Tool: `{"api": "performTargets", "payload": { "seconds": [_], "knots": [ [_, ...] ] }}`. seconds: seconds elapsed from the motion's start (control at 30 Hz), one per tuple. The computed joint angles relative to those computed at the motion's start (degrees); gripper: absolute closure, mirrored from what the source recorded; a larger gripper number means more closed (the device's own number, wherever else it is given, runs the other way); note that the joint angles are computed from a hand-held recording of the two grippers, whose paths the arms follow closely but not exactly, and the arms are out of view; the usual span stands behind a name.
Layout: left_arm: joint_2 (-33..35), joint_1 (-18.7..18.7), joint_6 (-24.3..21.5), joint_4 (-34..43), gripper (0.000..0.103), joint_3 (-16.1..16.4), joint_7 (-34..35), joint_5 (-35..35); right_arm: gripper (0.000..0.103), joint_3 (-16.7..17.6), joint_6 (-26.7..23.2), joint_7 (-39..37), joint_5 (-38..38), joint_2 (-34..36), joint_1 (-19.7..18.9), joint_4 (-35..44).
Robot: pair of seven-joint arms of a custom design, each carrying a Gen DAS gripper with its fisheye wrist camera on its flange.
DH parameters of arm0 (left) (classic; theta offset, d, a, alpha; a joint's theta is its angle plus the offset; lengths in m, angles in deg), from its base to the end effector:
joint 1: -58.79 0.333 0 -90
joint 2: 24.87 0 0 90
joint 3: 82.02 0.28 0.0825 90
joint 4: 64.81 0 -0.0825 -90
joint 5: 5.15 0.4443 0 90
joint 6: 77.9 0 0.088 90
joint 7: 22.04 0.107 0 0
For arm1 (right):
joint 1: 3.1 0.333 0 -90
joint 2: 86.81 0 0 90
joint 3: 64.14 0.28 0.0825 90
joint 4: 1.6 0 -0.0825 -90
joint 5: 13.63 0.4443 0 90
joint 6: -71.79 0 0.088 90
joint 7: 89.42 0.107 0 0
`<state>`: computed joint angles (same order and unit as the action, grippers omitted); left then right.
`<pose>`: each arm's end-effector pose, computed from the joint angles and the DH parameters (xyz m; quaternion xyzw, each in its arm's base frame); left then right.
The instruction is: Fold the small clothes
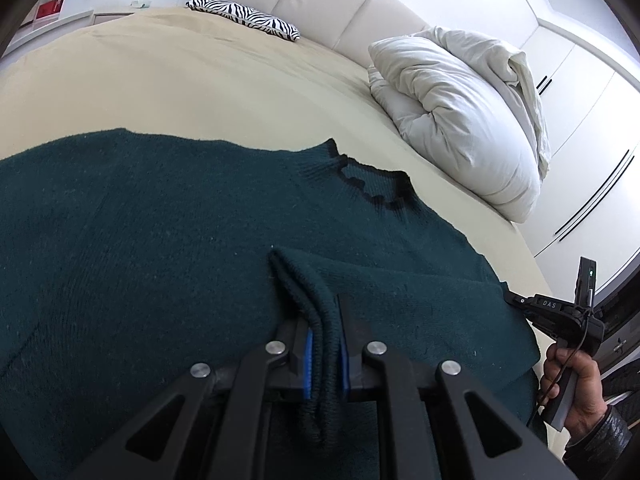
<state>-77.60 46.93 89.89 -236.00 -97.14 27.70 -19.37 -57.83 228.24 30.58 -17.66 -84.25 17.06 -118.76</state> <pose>0.3686 -0.1451 0.4190 -0.7726 0.4804 -0.3964 0.1231 0.5864 0.2944 0.4274 -0.6682 0.6737 -0.1112 0.2956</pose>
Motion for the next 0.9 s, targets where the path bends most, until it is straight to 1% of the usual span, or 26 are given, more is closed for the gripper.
{"api": "performTargets", "payload": {
  "seconds": [0.03, 0.1, 0.13, 0.2, 0.27, 0.3, 0.33, 0.37, 0.4, 0.43, 0.47, 0.57, 0.6, 0.63, 0.67, 0.7, 0.73, 0.77, 0.8, 0.83, 0.87, 0.9],
  "knots": [
    [0.11, -0.25, 0.31, -0.11, 0.09, 0.39, 0.17, -0.15, 0.098, -0.12, 1.31, 0.87, -0.05, -0.18, -0.08, -0.91],
    [0.48, -0.88, 1.19, -0.38, 0.09, 1.35, 0.73, -0.64, 0.099, -0.18, 3.94, 0.32, 2.13, -0.2, -0.45, -2.42],
    [0.44, -1.02, 1.31, -0.5, 0.09, 1.52, 0.91, -0.82, 0.099, -0.17, 4.26, 0.71, 1.63, 0.28, -0.41, -2.2],
    [0.46, -1.22, 1.44, -0.58, 0.09, 1.77, 1.32, -1.12, 0.098, -0.12, 3.78, 0.38, -0.06, 0.63, -0.29, -1.67],
    [0.37, -1.2, 1.54, -0.67, 0.09, 1.63, 1.46, -1.31, 0.097, 0.17, 3.13, -3.01, 2.82, -0.45, -0.63, -2.16],
    [0.35, -1.17, 1.58, -0.74, 0.09, 1.59, 1.51, -1.39, 0.095, 0.1, 2.7, -3.11, 4.63, -1.63, -0.76, -2.82],
    [0.35, -1.15, 1.58, -0.74, 0.09, 1.56, 1.56, -1.46, 0.093, -0.1, 2.87, -0.53, 3.42, -2.93, -0.72, -3.66],
    [0.34, -1.06, 1.55, -0.71, 0.09, 1.38, 1.54, -1.46, 0.092, -0.23, 3.67, 4.0, -0.48, -4.59, -0.82, -5.01],
    [0.3, -0.98, 1.5, -0.69, 0.09, 1.23, 1.47, -1.47, 0.092, 0.45, 5.25, 6.17, -2.57, -6.24, -1.59, -6.5],
    [0.24, -0.94, 1.43, -0.7, 0.09, 1.14, 1.43, -1.48, 0.092, -0.35, 7.52, 4.31, -1.03, -7.92, -0.35, -8.28],
    [0.2, -0.96, 1.45, -0.74, 0.09, 1.14, 1.44, -1.5, 0.092, -0.7, 8.47, 0.58, 1.82, -8.56, 0.79, -8.81],
    [0.3, -1.12, 1.64, -0.72, 0.09, 1.36, 1.54, -1.66, 0.092, -0.57, 7.06, -5.93, 4.68, -8.2, 2.92, -8.31],
    [0.38, -1.35, 1.82, -0.76, 0.09, 1.73, 1.75, -1.82, 0.092, 0.01, 4.65, -4.01, 2.12, -7.13, 2.46, -7.42],
    [0.45, -1.7, 1.94, -0.8, 0.09, 2.31, 2.03, -2.11, 0.092, 0.46, 1.53, -2.81, 1.22, -5.11, 1.82, -5.84],
    [0.5, -2.19, 1.98, -0.81, 0.09, 3.13, 2.46, -2.51, 0.092, -0.07, 1.61, -4.35, 4.35, -3.85, 2.21, -6.02],
    [0.38, -2.82, 1.85, -0.86, 0.09, 4.18, 3.16, -2.97, 0.093, -0.11, 4.89, -6.58, 7.55, -4.59, 2.13, -7.7],
    [0.13, -3.45, 1.97, -1.04, 0.089, 5.18, 3.79, -3.59, 0.093, -0.11, 4.97, -6.82, 8.36, -5.42, 2.09, -8.35],
    [-0.16, -4.11, 2.18, -1.3, 0.089, 6.15, 4.38, -4.34, 0.092, 0.0, 4.02, -5.25, 7.6, -6.73, 1.97, -8.98],
    [-0.61, -4.35, 1.99, -1.47, 0.089, 6.45, 4.59, -4.93, 0.092, 0.34, 4.21, -2.85, 5.3, -8.41, 1.75, -10.05],
    [-1.68, -4.06, 1.31, -1.74, 0.087, 5.91, 4.07, -5.4, 0.091, 0.72, 5.39, -0.85, 2.55, -9.99, 1.46, -11.42],
    [-2.55, -3.59, 0.77, -1.97, 0.084, 5.14, 3.49, -5.6, 0.09, 1.3, 7.03, 1.55, -0.5, -11.76, 1.06, -13.05],
    [-3.55, -3.29, 0.43, -2.3, 0.076, 4.58, 3.01, -5.71, 0.09, 1.56, 8.49, 2.61, -1.9, -13.01, 1.19, -14.27]
  ]
}}
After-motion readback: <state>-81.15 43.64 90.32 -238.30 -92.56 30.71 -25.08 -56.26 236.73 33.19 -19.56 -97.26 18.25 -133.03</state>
